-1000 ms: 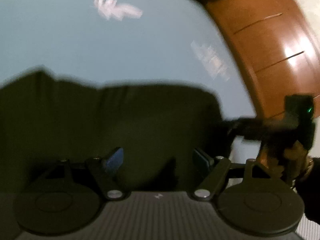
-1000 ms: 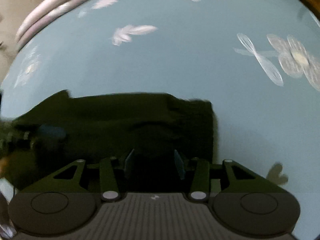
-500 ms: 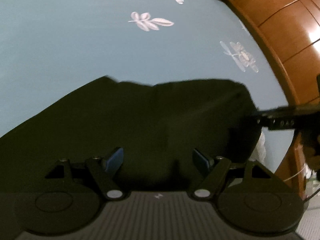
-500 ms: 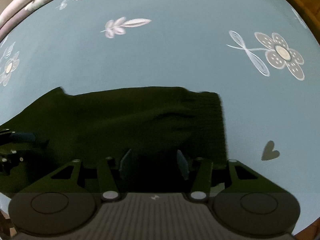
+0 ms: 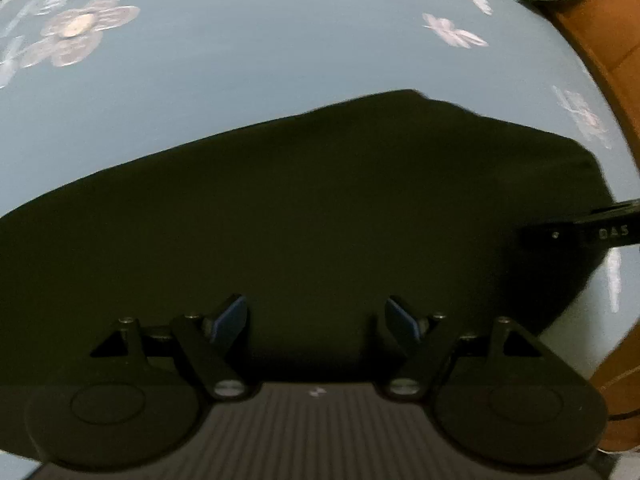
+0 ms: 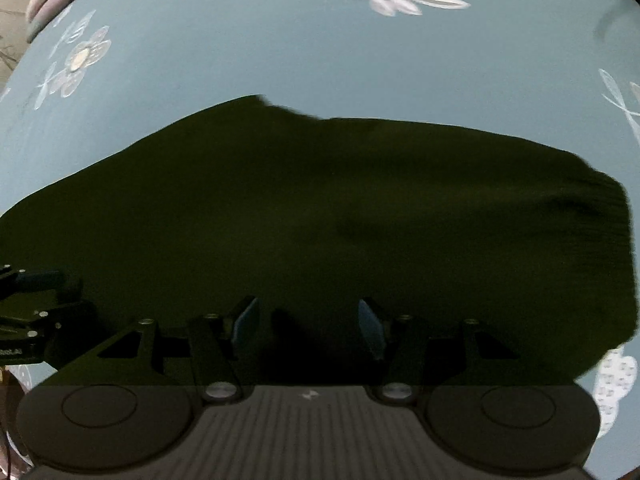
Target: Fold clothes
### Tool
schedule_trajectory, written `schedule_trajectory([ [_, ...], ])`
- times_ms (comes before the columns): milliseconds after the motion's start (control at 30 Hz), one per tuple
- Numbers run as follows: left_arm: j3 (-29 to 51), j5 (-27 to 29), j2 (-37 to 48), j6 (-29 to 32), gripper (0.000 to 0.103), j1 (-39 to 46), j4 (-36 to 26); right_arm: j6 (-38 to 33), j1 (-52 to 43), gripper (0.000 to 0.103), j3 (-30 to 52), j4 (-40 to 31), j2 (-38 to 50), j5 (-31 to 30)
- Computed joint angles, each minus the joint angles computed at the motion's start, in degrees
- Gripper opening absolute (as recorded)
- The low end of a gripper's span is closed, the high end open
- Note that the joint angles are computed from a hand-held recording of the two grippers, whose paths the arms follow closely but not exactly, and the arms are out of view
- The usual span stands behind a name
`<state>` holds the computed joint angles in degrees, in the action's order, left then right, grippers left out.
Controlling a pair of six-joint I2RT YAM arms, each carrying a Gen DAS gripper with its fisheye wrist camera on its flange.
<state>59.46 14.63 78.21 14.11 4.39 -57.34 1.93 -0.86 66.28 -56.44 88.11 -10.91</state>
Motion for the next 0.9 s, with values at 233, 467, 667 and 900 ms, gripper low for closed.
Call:
schedule_trajectory([
  [233, -9.93, 0.99, -5.15, 9.23, 0.076, 8.98, 3.43, 6.46, 10.75, 0.068, -10.24, 9.01, -4.8, 7.07],
  [467, -9.69, 6.44, -4.97, 13.62, 0.081, 16.53, 1.97, 10.13, 13.62, 0.073, -9.27, 8.69, -4.33, 9.43],
  [667, -4.77, 6.8, -2.68, 14.29, 0.081, 28.37, 2.76, 12.4, 17.32, 0.073, -4.04, 6.86, -3.15, 10.55],
  [900, -3.43, 6.4, 6.26, 14.39, 0.079, 37.88, 4.9, 16.82, 23.89, 0.073, 1.82, 7.08, 0.12, 11.08],
])
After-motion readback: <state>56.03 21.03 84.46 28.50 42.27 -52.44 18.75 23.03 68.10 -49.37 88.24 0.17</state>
